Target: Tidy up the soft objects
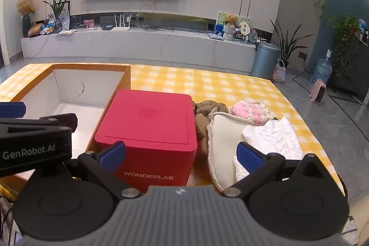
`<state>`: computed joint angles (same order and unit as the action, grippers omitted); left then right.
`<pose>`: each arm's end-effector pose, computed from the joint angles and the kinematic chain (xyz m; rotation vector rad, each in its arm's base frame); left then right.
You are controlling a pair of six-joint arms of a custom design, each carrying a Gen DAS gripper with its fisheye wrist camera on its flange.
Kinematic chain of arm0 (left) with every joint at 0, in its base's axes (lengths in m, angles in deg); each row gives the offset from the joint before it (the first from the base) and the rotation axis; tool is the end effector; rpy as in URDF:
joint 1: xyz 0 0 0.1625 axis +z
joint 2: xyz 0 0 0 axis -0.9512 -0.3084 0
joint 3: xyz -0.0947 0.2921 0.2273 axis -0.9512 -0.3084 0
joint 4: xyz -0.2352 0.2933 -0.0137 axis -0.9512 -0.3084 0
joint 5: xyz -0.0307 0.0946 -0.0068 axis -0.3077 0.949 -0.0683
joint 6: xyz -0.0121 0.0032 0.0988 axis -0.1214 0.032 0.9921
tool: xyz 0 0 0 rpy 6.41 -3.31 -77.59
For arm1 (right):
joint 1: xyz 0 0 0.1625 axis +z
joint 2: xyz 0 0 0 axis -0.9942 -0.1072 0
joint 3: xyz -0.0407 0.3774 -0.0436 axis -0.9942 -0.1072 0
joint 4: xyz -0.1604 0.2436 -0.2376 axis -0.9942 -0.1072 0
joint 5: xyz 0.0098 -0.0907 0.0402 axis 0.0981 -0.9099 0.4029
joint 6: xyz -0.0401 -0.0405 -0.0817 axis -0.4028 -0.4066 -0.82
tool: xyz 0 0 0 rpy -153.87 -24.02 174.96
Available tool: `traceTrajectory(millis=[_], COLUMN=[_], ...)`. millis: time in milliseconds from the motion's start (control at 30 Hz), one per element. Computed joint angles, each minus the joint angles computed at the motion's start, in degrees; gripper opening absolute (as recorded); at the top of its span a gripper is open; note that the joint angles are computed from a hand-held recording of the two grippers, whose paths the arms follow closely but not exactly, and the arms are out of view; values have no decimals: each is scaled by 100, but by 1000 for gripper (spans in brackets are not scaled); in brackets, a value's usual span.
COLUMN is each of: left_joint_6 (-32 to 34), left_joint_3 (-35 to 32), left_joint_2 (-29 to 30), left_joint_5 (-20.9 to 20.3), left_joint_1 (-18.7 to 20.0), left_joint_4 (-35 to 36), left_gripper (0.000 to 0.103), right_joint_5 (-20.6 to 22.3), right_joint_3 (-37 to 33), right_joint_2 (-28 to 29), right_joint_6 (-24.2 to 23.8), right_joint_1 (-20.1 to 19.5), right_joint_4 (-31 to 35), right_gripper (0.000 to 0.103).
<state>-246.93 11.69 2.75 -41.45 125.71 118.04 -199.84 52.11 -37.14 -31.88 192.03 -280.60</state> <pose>-0.2059 -0.6291 0.1564 0.6624 2.1767 -1.0457 0.2537 -0.5755 0.1158 0.3856 -2.0326 1.0899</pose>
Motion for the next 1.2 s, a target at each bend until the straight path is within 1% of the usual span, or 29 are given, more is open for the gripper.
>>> traceTrajectory(millis=[33, 133, 167, 233, 333, 400, 1200], left_joint_6=[-43, -172, -59, 168, 253, 293, 155], left_joint_3=[-54, -302, -209, 367, 330, 348, 232], left_joint_2=[26, 165, 82, -209, -189, -168, -103], left_joint_5=[23, 16, 86, 103, 55, -14, -41], left_joint_1=[4, 7, 6, -28, -27, -35, -2], left_joint_4=[79, 330, 145, -428, -454, -513, -354], left_gripper=[93, 91, 91, 91, 91, 91, 91], right_joint_5=[-9, -15, -18, 16, 50, 24, 17], right_joint_3=[-7, -22, -26, -14, 27, 40, -21], right_joint_2=[6, 22, 23, 27, -20, -6, 49], right_joint_6=[-12, -40, -37, -78, -47, -127, -159], right_joint_1=[1, -1, -2, -9, 3, 10, -21], right_joint_4=[-4, -25, -10, -64, -45, -133, -136], right_gripper=[100, 100, 100, 100, 100, 100, 100])
